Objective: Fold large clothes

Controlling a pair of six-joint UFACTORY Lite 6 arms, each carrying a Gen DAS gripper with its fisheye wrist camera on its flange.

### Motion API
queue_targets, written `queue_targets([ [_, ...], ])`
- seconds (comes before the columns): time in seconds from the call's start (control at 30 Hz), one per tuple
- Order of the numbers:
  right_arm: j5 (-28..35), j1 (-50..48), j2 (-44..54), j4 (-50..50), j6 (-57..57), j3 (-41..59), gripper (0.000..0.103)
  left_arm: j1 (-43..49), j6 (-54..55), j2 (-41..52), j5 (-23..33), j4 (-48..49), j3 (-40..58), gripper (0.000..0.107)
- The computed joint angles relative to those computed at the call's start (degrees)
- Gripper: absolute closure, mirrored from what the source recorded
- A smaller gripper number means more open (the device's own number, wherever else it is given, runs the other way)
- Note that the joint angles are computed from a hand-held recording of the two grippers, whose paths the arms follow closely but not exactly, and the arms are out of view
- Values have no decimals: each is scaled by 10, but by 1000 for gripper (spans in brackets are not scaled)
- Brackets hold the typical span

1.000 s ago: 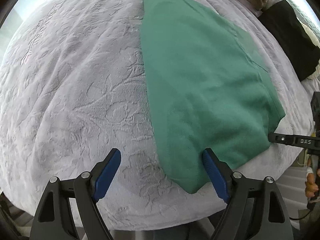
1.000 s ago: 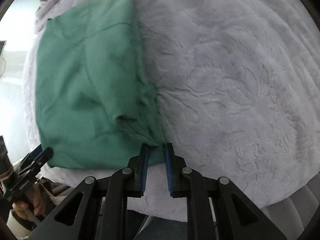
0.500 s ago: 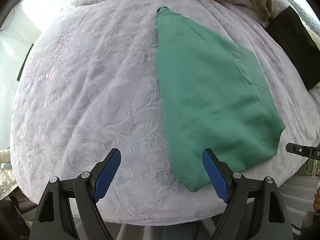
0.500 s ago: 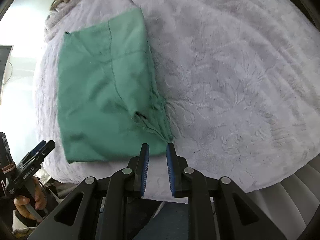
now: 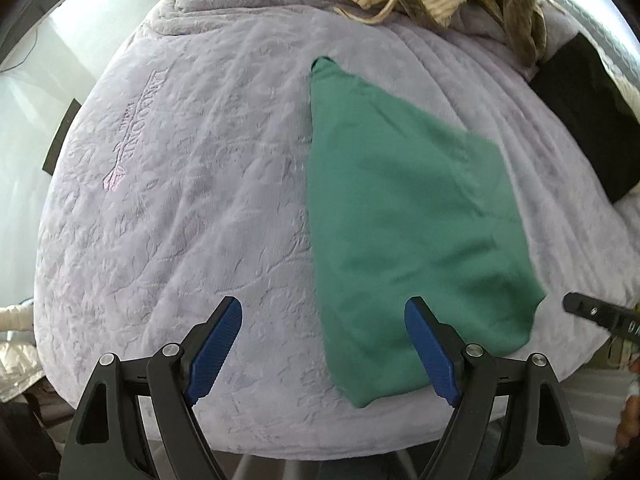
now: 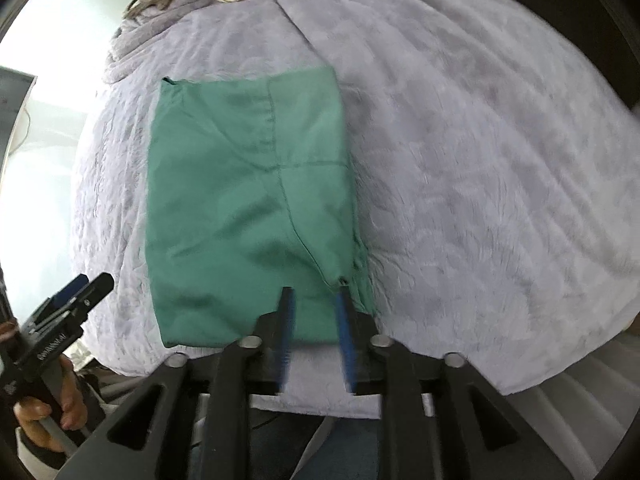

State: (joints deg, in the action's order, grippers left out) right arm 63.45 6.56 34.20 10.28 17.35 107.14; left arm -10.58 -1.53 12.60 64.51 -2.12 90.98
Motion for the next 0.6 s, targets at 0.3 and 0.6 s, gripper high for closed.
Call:
queue_targets([
  [0.3, 62, 36, 64, -54, 25, 147, 35, -20, -30, 19, 35, -2, 47, 22],
  [0.6, 91, 56, 104, -88, 50, 217, 16, -31, -42, 29, 42, -1, 66, 4],
])
